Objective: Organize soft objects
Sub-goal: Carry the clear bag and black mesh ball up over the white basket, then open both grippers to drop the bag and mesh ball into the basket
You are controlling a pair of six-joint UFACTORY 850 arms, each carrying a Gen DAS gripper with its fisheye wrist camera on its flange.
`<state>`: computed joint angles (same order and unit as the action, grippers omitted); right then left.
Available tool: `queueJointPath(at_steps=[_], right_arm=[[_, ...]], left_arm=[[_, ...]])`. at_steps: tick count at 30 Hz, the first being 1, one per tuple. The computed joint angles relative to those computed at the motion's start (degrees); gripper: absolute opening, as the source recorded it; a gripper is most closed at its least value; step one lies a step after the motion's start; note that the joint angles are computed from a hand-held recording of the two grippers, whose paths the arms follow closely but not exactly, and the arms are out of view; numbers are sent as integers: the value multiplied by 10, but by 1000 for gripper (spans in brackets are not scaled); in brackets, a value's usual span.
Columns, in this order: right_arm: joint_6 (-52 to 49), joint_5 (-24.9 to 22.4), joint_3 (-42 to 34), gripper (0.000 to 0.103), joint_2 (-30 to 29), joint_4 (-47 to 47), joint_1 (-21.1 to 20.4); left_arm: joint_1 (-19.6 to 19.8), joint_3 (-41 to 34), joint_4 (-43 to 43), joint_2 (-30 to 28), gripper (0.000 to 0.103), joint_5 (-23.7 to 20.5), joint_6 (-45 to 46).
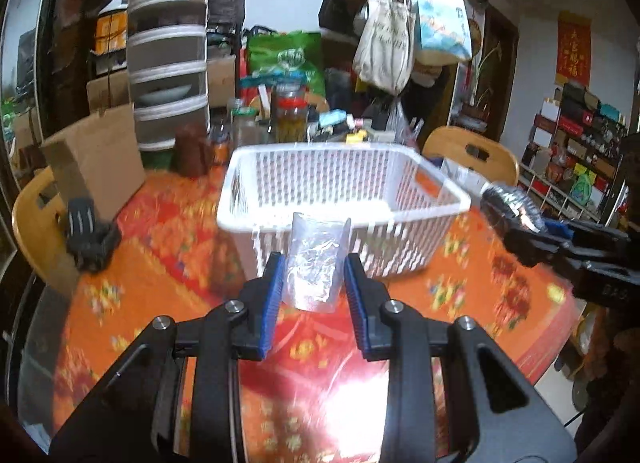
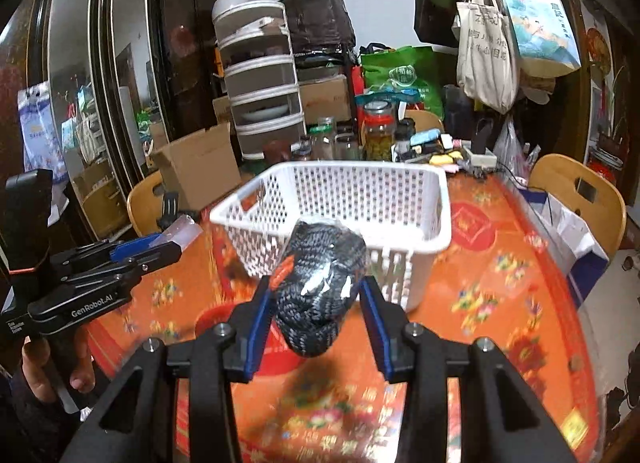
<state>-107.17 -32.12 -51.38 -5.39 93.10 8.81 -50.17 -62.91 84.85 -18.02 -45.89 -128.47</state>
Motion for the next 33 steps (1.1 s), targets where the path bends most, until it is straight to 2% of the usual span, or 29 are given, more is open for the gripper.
queueJointPath(at_steps=[3,6,8,12,14,17,20,27,33], right_arm=[[41,23,-44,42,-13,-38,12],[128,37,-111,42,-51,-111,24],[195,37,-163,42,-87,-170,30],[354,37,-268,43,-172,-312,43],[458,52,-322,43,-221,-409,53],[579,46,-385,43,-280,-530,61],[657,10,-439,43,-328,-599,64],[750,-14,-489,43,-373,-715,88],[794,-48,-535,43,-410,-774,101]], left_arm=[[25,-37,-11,1,28,25,46],[59,-86,-43,-12,28,67,111],[84,-127,-89,-30,28,101,169],[133,-227,-228,-93,28,122,323],[154,-276,-310,-130,28,124,407],[183,-349,-428,-193,29,109,520],[210,-404,-551,-245,29,101,620],[233,-453,-634,-297,29,80,688],[236,-476,-660,-323,29,68,725]])
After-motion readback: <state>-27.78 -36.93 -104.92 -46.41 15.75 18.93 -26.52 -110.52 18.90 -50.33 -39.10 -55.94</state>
